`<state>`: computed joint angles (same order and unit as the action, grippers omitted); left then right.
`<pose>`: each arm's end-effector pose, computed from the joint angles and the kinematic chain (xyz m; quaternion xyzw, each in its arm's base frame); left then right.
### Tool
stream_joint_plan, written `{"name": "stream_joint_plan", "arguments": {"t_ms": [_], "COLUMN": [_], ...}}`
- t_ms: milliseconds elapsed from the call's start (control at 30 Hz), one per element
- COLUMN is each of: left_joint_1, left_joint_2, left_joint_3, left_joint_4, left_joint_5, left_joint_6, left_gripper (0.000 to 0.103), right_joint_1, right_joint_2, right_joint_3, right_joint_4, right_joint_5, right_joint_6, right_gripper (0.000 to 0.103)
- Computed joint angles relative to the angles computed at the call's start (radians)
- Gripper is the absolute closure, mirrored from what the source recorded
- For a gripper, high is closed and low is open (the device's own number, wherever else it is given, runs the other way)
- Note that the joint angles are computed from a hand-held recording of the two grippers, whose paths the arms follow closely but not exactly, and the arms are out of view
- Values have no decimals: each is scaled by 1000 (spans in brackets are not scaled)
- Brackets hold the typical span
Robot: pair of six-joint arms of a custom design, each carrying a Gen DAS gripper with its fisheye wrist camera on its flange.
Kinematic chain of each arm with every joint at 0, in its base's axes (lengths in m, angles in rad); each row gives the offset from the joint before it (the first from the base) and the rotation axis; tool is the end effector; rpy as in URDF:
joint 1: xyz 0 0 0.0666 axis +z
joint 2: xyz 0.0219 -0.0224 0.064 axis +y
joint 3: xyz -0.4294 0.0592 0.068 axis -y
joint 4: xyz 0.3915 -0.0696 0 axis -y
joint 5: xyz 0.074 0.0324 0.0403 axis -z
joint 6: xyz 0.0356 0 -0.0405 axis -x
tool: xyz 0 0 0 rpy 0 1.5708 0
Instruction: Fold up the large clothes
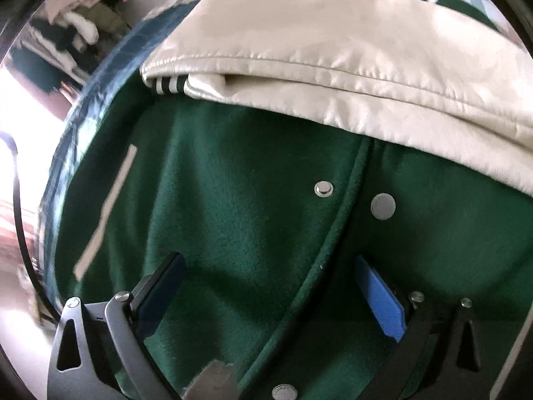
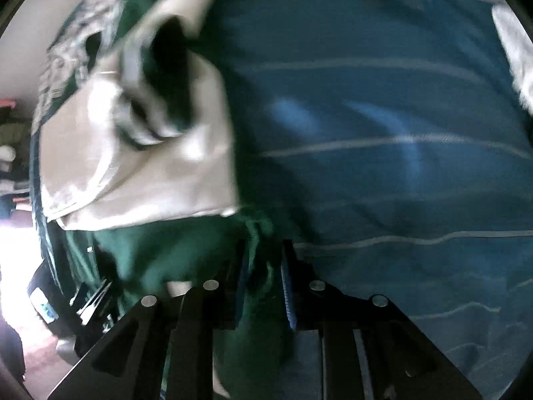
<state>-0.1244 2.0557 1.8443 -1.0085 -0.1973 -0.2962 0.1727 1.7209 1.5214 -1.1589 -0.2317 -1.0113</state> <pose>0.6976 -0.0806 0.2943 0.1877 0.9619 0.1115 0.1647 0.5501 0.1039 0.3612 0.3909 0.9071 0.1541 0.0232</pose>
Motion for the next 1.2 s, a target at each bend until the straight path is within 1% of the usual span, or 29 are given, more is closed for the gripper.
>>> {"name": "stream_joint_plan", "arguments": {"t_ms": [100, 167, 200, 233, 267, 333, 400, 433, 467, 500, 567, 600, 633, 667, 700, 733, 767, 800, 833, 867, 900, 967, 1000, 1033, 1067, 1100, 1133, 1167, 1200], "left_joint_1": [11, 14, 16, 18, 22, 33, 49, 58, 70, 81, 96, 103, 109, 114, 123, 132, 140, 144, 142, 141, 140, 136, 134, 129, 128, 125, 123, 119, 113], "left_joint_2": [23, 31, 38, 43, 50, 65, 37, 32, 21, 10, 8, 15, 31, 55, 85, 106, 117, 113, 115, 114, 108, 97, 96, 82, 86, 85, 87, 75, 60], "left_joint_3": [42, 57, 72, 81, 102, 143, 132, 136, 138, 128, 115, 118, 130, 154, 188, 211, 225, 217, 222, 218, 206, 185, 181, 157, 164, 162, 165, 148, 126], "left_joint_4": [-51, -70, -87, -99, -127, -162, -131, -123, -111, -76, -11, -3, -9, -37, -77, -103, -115, -112, -114, -105, -90, -71, -69, -62, -66, -66, -64, -54, -36], "left_joint_5": [40, 47, 54, 63, 75, 75, 56, 64, 76, 58, -2, -17, -28, -36, -43, -28, -7, 5, 7, 5, 0, -9, -13, -17, -21, -26, -31, -39, -54], "left_joint_6": [30, 22, 13, 10, 5, -12, -24, -31, -38, -47, -68, -71, -68, -58, -43, -26, -12, -3, 0, -4, -13, -19, -18, -12, -12, -13, -18, -22, -26], "left_gripper": [0, 0, 0, 0, 0, 0, 0, 0, 0, 0, 0, 0, 0, 0, 0, 0, 0, 0, 0, 0, 0, 0, 0, 0, 0, 0, 0, 0, 0], "right_joint_1": [35, 49, 52, 55, 50, 32, 21, 18, 14, 9, -18, -32, -52, -58, -70, -81, -96, -94, -83, -70, -63, -43, -51, -53, -48, -49, -44, -36, -22], "right_joint_2": [47, 101, 125, 137, 141, 147, 162, 153, 127, 99, 31, 19, 18, 36, 62, 103, 126, 154, 183, 202, 216, 224, 218, 224, 244, 252, 239, 234, 225], "right_joint_3": [77, 125, 147, 163, 166, 177, 236, 264, 274, 272, 239, 227, 218, 222, 231, 247, 243, 247, 248, 266, 303, 340, 339, 350, 371, 391, 390, 410, 429], "right_joint_4": [-107, -166, -213, -238, -253, -284, -371, -401, -391, -358, -213, -152, -73, -24, -2, 14, 37, 53, 74, 62, 2, -35, -56, -73, -98, -135, -160, -189, -198], "right_joint_5": [92, 135, 190, 244, 256, 209, 170, 157, 148, 140, 98, 84, 64, 50, 43, 36, 5, -19, -19, 6, 59, 150, 166, 162, 139, 142, 167, 211, 262], "right_joint_6": [65, 87, 115, 127, 117, 73, 73, 68, 54, 34, -21, -35, -48, -63, -69, -80, -82, -109, -140, -131, -91, -95, -74, -52, -44, -38, -40, -47, -58], "right_gripper": [81, 81, 81, 81, 81, 81, 80, 76, 72, 68, 34, 30, 30, 30, 30, 30, 30, 36, 49, 78, 85, 86, 85, 85, 80, 73, 70, 70, 70]}}
